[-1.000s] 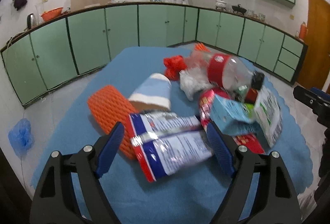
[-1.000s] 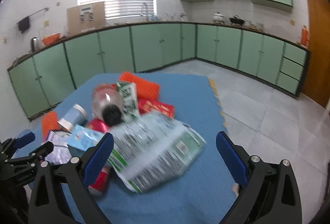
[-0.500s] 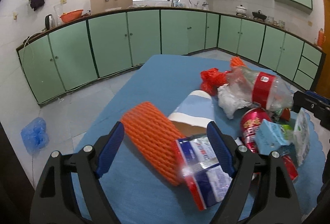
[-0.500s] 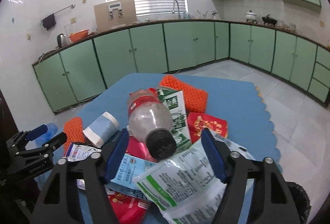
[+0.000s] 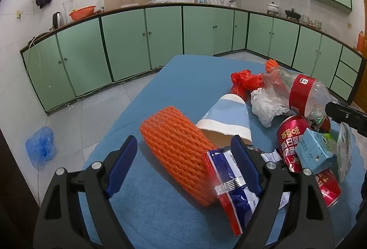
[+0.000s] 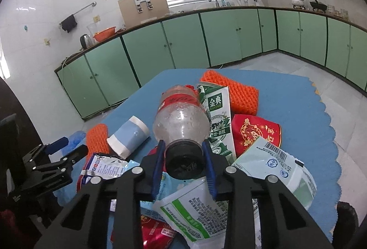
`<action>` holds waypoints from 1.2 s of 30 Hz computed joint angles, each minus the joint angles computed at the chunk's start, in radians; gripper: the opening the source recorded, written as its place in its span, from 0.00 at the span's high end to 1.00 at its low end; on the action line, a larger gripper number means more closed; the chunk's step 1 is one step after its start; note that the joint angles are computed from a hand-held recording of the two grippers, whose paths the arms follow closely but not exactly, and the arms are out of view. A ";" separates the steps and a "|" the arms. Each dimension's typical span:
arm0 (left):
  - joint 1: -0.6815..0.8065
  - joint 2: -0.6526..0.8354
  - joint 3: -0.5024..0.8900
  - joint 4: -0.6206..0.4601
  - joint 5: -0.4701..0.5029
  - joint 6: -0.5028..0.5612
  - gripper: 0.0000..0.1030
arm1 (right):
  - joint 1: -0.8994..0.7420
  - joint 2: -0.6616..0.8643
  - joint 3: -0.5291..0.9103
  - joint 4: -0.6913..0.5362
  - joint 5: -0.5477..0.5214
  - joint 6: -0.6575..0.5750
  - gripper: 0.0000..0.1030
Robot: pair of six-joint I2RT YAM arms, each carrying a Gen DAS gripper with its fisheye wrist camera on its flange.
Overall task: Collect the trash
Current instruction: 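Lift the clear bottle off the pile with the right gripper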
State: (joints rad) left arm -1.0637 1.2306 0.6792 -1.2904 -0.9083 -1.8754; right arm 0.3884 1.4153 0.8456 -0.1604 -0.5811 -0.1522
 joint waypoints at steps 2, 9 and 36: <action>-0.003 0.003 0.009 0.003 -0.004 0.006 0.21 | -0.003 -0.011 -0.004 0.000 0.000 0.003 0.69; -0.045 0.038 0.071 0.007 -0.033 0.020 0.21 | -0.023 -0.114 -0.054 0.000 0.003 -0.019 0.69; -0.074 0.187 0.247 0.257 -0.098 0.321 0.21 | -0.380 -0.325 0.040 -0.085 -0.299 0.013 0.69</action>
